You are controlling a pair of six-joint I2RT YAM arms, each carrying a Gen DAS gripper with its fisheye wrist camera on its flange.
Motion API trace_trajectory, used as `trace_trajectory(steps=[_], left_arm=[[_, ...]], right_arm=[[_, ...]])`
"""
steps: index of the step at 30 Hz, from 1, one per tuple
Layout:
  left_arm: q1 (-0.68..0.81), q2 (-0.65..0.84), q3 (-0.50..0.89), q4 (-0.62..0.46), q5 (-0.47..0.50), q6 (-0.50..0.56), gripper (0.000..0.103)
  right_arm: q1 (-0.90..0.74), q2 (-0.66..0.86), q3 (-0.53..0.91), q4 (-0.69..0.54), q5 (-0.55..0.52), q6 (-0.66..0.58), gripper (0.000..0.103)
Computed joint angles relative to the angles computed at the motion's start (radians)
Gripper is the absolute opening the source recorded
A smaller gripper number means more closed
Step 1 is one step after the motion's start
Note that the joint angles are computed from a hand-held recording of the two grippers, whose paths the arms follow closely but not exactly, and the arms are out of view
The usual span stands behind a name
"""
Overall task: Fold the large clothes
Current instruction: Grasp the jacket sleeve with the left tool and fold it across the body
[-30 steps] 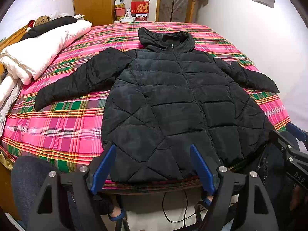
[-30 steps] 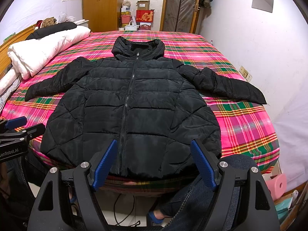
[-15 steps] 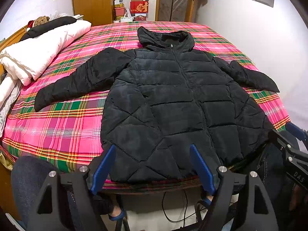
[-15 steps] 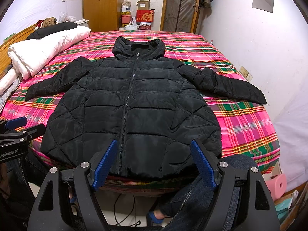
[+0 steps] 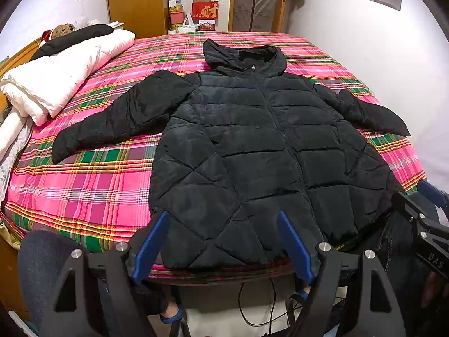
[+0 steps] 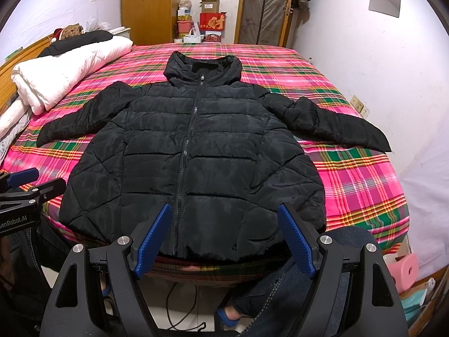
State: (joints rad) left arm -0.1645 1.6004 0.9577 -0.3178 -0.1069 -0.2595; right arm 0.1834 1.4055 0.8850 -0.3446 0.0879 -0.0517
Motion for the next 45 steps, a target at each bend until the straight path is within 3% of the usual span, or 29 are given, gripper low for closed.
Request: trace_trajectory(steps=[12, 23, 26, 34, 37, 41, 45], left_arm=[[0.093, 0.138, 0.095, 0.042, 0.016, 0.037, 0.081], [0.287, 0.411, 0.354, 0.086, 0.037, 0.071, 0.081], [0.336, 0.511, 0.465, 0.064, 0.066, 0.054, 0.072], [0.422, 0.753, 0.787, -0.071, 0.11, 0.007, 0.071], [0.457, 0.835, 0.912, -0.125, 0.17, -0.007, 0.071], [0.491, 0.938, 1.069, -0.2, 0.141, -0.041, 0.07], [0.546, 1.029, 1.189, -0.246, 0.171, -0.135, 0.069]], right_arm=[[0.004, 0.154, 0.098, 0.05, -0.041, -0.03, 0.078], [0.04, 0.438, 0.354, 0.046, -0.056, -0.085, 0.078], [0.045, 0.516, 0.445, 0.033, -0.068, -0.086, 0.078], [0.07, 0.705, 0.679, -0.003, -0.081, -0.105, 0.078], [0.076, 0.786, 0.784, -0.033, -0.107, -0.116, 0.078], [0.079, 0.903, 0.946, -0.078, -0.126, -0.166, 0.078], [0.073, 0.995, 1.086, -0.102, -0.135, -0.199, 0.078]])
